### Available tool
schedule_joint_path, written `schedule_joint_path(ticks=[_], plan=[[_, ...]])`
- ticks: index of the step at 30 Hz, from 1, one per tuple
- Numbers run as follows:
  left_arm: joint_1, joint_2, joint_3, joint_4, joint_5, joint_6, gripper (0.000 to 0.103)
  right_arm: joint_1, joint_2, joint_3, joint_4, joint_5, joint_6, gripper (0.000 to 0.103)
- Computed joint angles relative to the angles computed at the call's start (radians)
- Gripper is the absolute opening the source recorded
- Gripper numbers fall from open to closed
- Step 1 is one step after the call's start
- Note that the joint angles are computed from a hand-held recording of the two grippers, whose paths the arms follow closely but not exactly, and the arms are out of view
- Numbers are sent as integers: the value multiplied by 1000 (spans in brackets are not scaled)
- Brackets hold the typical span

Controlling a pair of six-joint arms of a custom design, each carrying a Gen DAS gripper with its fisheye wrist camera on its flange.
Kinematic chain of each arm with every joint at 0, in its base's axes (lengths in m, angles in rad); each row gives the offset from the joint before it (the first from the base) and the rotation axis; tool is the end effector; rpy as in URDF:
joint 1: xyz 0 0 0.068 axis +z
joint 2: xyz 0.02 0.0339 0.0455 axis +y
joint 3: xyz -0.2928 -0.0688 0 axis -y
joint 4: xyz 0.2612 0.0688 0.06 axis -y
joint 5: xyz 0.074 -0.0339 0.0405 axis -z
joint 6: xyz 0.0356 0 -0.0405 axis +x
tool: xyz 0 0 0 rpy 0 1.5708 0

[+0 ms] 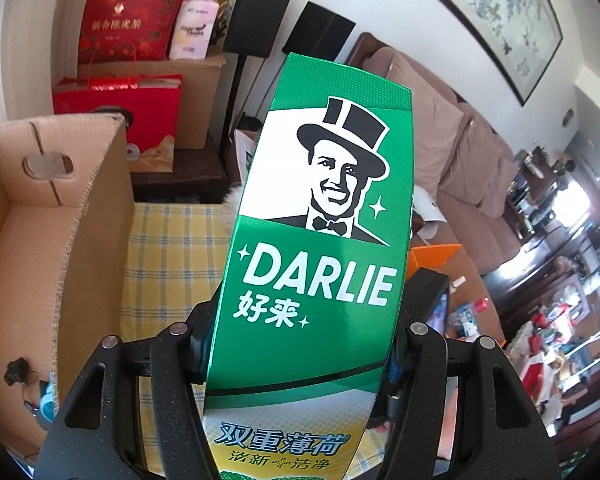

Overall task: Organize objects
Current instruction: 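Grasp the white feather duster handle with the right gripper, then carry the toothpaste box with the left gripper while the right gripper carries the duster into the box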

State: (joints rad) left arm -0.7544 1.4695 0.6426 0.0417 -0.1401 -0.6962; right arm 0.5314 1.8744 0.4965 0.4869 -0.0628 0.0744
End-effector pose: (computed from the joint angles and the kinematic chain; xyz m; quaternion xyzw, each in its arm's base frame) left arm 0.2138 -0.1941 0.1760 0.0000 0.9220 -0.2049 0.3286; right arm 0.2449 0.1465 0.0629 -0.2236 0.9155 0.1276 0.3092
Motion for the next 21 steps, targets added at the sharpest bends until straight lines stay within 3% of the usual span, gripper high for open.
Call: schedule_joint_path(ticks=[9, 21], plan=[[-34, -166, -42, -92, -65, -22, 58, 104, -258, -43, -117, 120, 18, 25], [31, -507, -88, -389, -142, -11, 58, 327, -525, 47, -399, 282, 97, 25]])
